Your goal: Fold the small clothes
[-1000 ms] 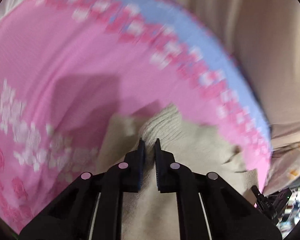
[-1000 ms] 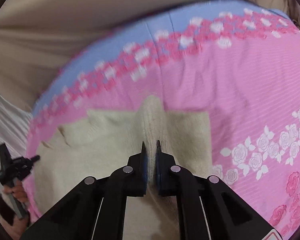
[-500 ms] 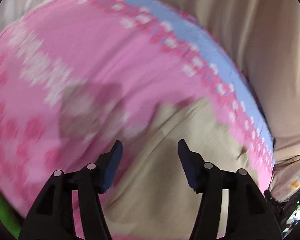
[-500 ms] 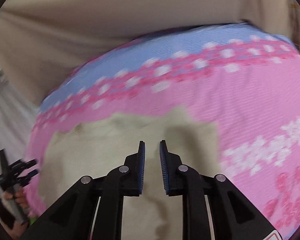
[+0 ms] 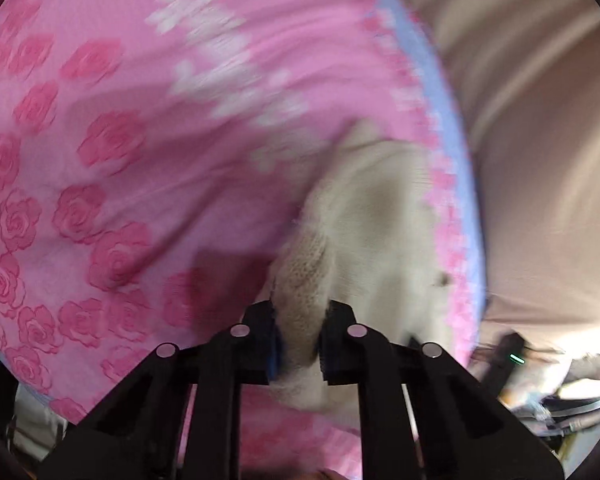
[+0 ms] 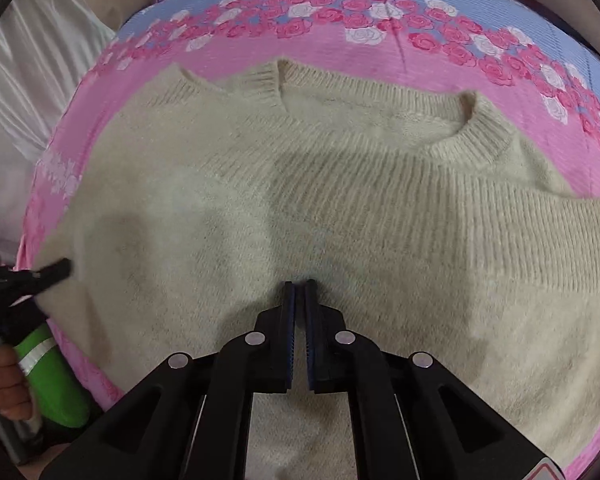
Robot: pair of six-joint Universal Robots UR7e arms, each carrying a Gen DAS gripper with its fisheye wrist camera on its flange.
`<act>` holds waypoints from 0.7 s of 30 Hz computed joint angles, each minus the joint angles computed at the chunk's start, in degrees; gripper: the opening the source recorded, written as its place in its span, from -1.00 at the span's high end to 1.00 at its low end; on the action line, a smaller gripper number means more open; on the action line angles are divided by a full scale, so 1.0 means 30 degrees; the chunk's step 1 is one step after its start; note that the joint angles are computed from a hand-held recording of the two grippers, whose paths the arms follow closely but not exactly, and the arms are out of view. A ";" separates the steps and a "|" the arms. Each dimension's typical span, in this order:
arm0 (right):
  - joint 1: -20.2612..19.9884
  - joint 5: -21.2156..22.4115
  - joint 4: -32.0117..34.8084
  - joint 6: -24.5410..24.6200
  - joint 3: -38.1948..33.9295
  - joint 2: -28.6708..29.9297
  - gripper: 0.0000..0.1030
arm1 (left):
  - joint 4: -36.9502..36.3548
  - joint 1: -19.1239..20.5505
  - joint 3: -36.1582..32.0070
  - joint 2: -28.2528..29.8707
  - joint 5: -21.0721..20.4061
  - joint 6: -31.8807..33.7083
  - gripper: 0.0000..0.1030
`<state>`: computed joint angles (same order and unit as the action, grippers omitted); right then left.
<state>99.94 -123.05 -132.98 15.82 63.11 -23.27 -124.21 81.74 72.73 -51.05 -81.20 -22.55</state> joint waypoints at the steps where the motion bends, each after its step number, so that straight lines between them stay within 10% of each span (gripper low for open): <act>1: -0.0029 0.0073 0.0357 0.0101 -0.0137 0.0004 0.94 | -0.0251 -0.0198 0.0137 -0.0321 -0.0915 0.0594 0.78; 9: -0.0743 0.2380 -0.0858 0.0312 0.0952 -0.0864 0.96 | 0.0420 -0.2842 -0.0390 -0.0404 -0.5352 0.5640 0.81; 15: -0.2559 0.7680 -0.9642 0.1289 0.7862 -0.4497 0.73 | 0.2282 -0.4624 -0.0612 0.1209 -0.6012 0.8182 0.81; 21: -0.3616 0.6440 -1.5707 0.2592 1.4796 -0.9213 0.61 | 0.4289 -0.6520 0.0208 0.3040 -0.5566 1.0209 0.80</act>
<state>89.09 -103.73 -180.10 23.59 107.50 -50.91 -111.35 62.18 73.35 -41.93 -97.90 8.08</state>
